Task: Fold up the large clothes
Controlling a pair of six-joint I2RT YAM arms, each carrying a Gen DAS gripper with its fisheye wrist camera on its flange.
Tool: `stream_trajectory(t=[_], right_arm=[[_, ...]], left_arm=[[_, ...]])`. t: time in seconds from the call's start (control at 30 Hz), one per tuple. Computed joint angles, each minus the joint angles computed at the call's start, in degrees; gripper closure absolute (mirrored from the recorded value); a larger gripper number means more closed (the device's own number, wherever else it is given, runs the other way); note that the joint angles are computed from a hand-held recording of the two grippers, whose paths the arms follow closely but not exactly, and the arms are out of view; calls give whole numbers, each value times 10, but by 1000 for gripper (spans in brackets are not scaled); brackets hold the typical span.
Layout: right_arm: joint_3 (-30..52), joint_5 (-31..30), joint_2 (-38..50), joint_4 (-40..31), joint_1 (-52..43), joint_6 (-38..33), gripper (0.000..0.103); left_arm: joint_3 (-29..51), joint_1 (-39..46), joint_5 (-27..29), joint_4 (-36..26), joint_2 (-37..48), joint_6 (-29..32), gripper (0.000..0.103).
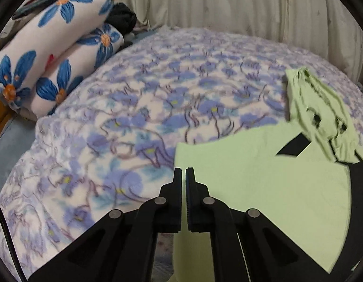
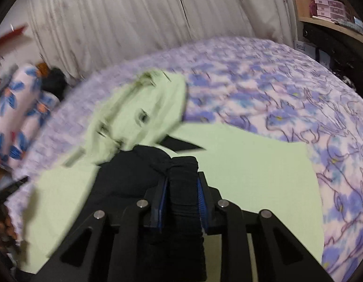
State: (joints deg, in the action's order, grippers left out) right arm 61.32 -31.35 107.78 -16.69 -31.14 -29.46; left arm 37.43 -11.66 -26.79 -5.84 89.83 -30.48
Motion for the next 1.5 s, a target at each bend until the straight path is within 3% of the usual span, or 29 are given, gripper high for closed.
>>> stream_trajectory(t=[0.07, 0.17, 0.23, 0.3, 0.43, 0.53, 0.67, 0.8, 0.87, 0.97, 1.13, 1.4, 1.5], right_arm=[[30, 31, 28, -45, 5, 8, 73], [30, 10, 16, -66, -14, 11, 71], [6, 0, -18, -58, -26, 11, 69], [-17, -25, -60, -64, -38, 9, 66], [-73, -57, -145, -97, -29, -12, 62], [-137, -54, -219, -119, 22, -46, 62], [-209, -54, -262, -102, 77, -61, 61], [-238, 0, -228, -48, 97, -64, 61], [-224, 45, -179, -13, 78, -70, 62], [-196, 56, -138, 15, 21, -91, 64], [-109, -2, -84, -78, -59, -128, 67], [-149, -38, -177, -142, -92, -144, 64], [-154, -66, -215, -195, -125, -177, 64]], left_arm=[[2, 0, 9, 8, 25, -6, 102], [-9, -4, 28, 1, 12, -19, 95], [-18, -13, 41, -12, -12, -26, 78], [-18, -38, 42, -43, -39, -43, 68], [-8, -136, 27, -96, -84, -85, 67], [18, -212, 18, -122, -72, -148, 67], [35, -279, 27, -98, -19, -213, 67], [46, -298, 16, -102, 60, -261, 67], [19, -301, -11, -77, 65, -261, 67], [-7, -285, -38, -82, 47, -255, 65], [-58, -228, -26, -71, -4, -233, 65], [-31, -305, -68, -219, -57, -307, 60], [-26, -362, -92, -294, -112, -373, 55]])
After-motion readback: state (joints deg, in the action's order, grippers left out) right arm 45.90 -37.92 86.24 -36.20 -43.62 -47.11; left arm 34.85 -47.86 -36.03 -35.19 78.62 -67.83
